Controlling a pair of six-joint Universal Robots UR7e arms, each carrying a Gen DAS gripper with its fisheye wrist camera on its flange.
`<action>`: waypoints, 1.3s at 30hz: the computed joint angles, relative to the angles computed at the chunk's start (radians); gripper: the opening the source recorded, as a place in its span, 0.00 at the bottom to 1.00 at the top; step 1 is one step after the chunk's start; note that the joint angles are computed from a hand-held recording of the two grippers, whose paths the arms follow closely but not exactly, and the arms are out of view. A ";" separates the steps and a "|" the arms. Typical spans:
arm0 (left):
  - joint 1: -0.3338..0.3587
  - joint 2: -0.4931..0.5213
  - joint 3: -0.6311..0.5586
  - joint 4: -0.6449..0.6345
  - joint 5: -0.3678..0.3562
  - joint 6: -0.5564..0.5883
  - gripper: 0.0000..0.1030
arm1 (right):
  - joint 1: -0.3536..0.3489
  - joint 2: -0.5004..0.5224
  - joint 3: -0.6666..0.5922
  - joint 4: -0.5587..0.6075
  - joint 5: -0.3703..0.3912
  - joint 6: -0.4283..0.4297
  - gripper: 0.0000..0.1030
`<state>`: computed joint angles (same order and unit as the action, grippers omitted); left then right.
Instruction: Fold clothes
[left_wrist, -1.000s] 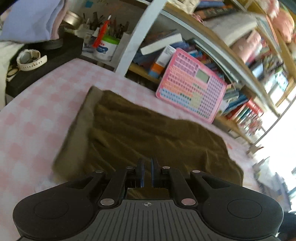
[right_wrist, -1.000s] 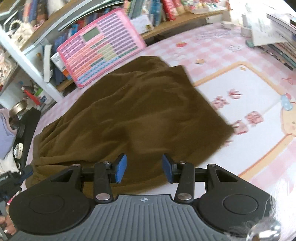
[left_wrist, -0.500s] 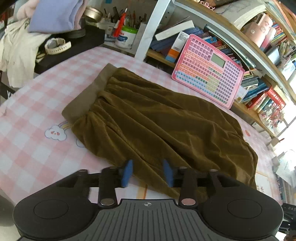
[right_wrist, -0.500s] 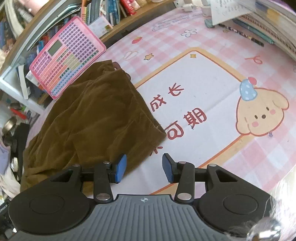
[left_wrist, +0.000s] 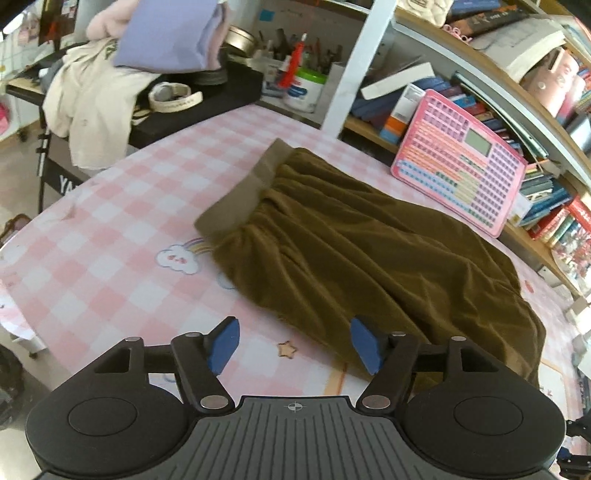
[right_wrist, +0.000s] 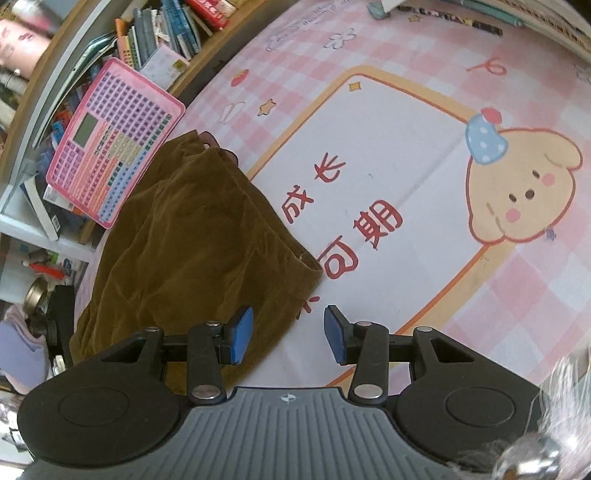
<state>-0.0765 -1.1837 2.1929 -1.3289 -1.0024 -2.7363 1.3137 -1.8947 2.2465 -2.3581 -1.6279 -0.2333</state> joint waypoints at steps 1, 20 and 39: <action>-0.001 -0.001 0.002 -0.003 -0.005 -0.001 0.67 | -0.001 0.001 0.002 -0.004 0.003 0.004 0.40; -0.019 -0.031 0.030 0.016 -0.045 -0.058 0.68 | 0.085 0.088 0.009 -0.145 -0.139 0.051 0.03; 0.005 -0.121 0.130 -0.088 0.056 0.034 0.68 | 0.049 -0.113 0.092 -0.207 -0.108 -0.116 0.03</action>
<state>-0.0714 -1.3044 2.3233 -1.4165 -0.9460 -2.7021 1.3622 -2.0079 2.3389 -2.5650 -1.7364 -0.3494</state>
